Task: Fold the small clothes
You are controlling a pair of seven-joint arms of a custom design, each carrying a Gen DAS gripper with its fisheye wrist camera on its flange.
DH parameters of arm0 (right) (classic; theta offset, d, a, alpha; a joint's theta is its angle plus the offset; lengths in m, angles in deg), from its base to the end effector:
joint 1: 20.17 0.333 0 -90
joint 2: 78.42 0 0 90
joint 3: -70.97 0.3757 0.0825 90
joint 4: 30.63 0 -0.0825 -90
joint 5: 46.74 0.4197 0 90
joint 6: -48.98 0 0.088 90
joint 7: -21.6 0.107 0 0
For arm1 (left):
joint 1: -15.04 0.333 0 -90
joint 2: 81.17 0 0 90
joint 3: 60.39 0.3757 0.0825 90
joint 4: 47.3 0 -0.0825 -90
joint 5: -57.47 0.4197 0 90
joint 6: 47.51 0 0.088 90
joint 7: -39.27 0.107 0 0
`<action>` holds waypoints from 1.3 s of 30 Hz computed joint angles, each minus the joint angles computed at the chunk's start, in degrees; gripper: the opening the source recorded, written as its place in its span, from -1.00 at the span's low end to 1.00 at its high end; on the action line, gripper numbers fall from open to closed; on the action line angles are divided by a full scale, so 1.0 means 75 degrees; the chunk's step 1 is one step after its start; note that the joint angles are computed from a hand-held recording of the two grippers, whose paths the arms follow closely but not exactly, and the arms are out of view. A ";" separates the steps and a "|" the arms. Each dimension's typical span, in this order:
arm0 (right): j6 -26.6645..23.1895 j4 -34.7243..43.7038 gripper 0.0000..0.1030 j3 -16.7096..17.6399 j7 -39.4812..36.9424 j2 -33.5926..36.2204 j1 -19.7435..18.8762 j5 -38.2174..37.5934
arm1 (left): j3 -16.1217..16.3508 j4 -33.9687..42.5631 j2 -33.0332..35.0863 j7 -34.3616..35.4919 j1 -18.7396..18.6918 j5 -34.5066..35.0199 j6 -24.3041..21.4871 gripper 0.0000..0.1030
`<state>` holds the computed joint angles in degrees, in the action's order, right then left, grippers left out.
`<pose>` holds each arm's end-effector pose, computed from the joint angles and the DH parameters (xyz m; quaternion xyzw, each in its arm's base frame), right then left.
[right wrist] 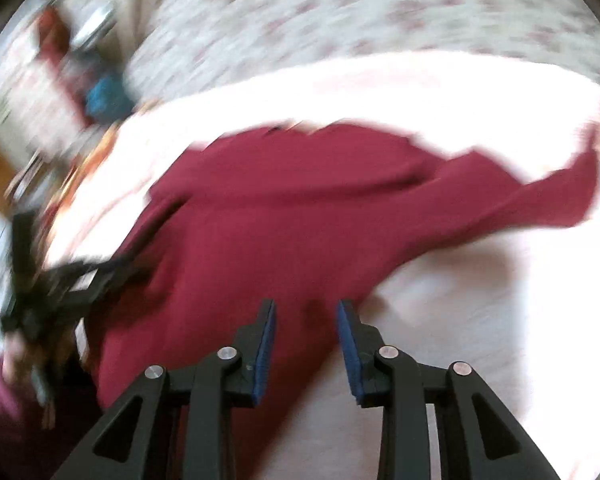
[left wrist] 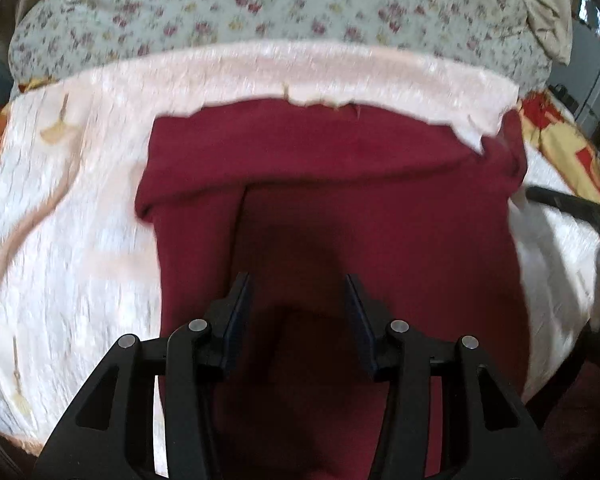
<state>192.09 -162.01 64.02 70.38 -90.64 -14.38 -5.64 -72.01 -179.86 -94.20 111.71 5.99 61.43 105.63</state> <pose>0.5310 -0.0182 0.5208 -0.7296 0.5960 -0.0626 0.3295 0.4975 -0.1970 0.5394 -0.6367 0.7146 -0.2371 0.1665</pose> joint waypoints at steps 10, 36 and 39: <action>0.0716 0.2846 -0.18 -0.0019 0.3405 0.2554 -0.1299 -0.2447 | -0.0031 0.1138 0.1050 0.0109 -0.0201 -0.0376 -0.0176 -0.11; -0.1367 0.4137 -0.17 0.0127 0.3604 0.3294 -0.1797 -0.2164 | -0.0010 0.1585 0.1647 0.0548 -0.0296 -0.0709 -0.0238 -0.11; -0.1611 0.4358 -0.17 0.0182 0.4125 0.3648 -0.1808 -0.2619 | 0.0011 0.1535 0.1624 0.0569 -0.0266 -0.0754 -0.0159 -0.10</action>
